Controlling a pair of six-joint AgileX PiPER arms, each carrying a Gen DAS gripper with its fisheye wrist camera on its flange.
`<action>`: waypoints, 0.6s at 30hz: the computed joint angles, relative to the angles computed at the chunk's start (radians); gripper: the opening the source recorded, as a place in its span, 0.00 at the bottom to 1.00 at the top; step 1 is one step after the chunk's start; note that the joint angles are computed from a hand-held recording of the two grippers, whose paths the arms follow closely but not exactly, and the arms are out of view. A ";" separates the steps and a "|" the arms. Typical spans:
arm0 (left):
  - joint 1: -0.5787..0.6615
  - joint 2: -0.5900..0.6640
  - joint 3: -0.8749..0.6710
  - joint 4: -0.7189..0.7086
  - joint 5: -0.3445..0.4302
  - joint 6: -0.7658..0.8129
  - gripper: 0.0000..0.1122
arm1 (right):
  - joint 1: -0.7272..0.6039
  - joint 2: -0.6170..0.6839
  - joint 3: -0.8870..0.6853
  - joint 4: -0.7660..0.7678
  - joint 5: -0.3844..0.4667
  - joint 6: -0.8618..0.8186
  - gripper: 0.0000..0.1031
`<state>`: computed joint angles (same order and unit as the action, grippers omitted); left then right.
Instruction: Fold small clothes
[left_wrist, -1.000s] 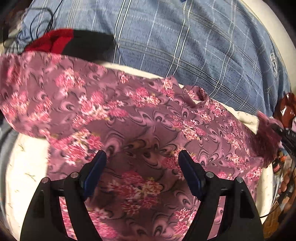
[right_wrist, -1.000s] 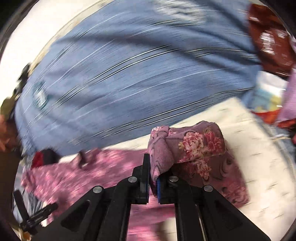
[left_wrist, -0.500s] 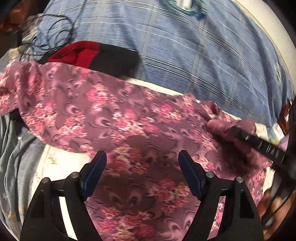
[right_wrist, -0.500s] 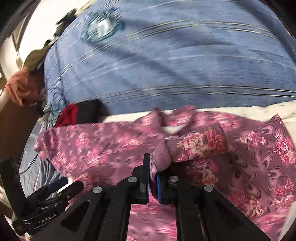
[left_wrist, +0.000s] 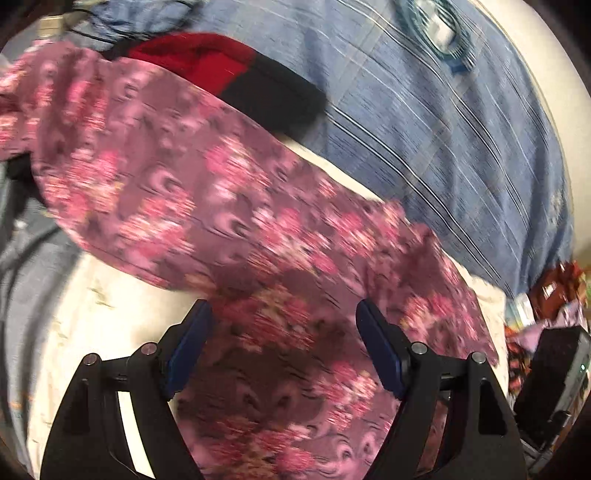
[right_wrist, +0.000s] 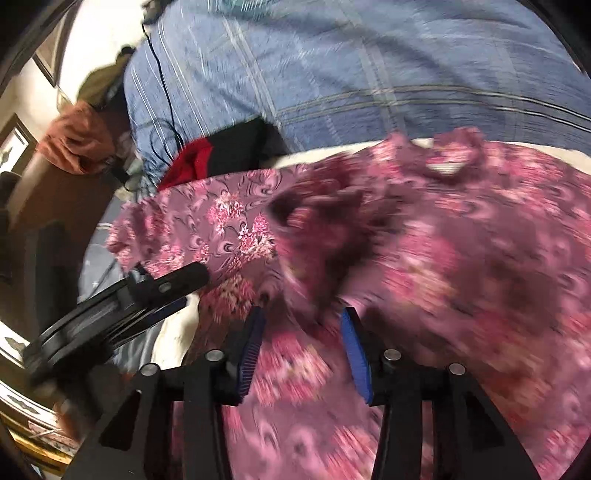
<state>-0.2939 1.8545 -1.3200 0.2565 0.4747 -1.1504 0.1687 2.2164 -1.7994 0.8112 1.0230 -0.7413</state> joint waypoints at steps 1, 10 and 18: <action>-0.002 0.018 -0.018 -0.079 -0.016 0.084 0.71 | -0.037 -0.037 0.052 0.008 -0.006 -0.035 0.50; -0.114 0.214 -0.319 -0.060 0.087 0.137 0.71 | -0.355 -0.114 0.205 0.052 0.013 -0.151 0.55; -0.173 0.387 -0.623 0.282 0.495 -0.084 0.09 | -0.502 0.037 0.071 0.222 0.151 -0.037 0.55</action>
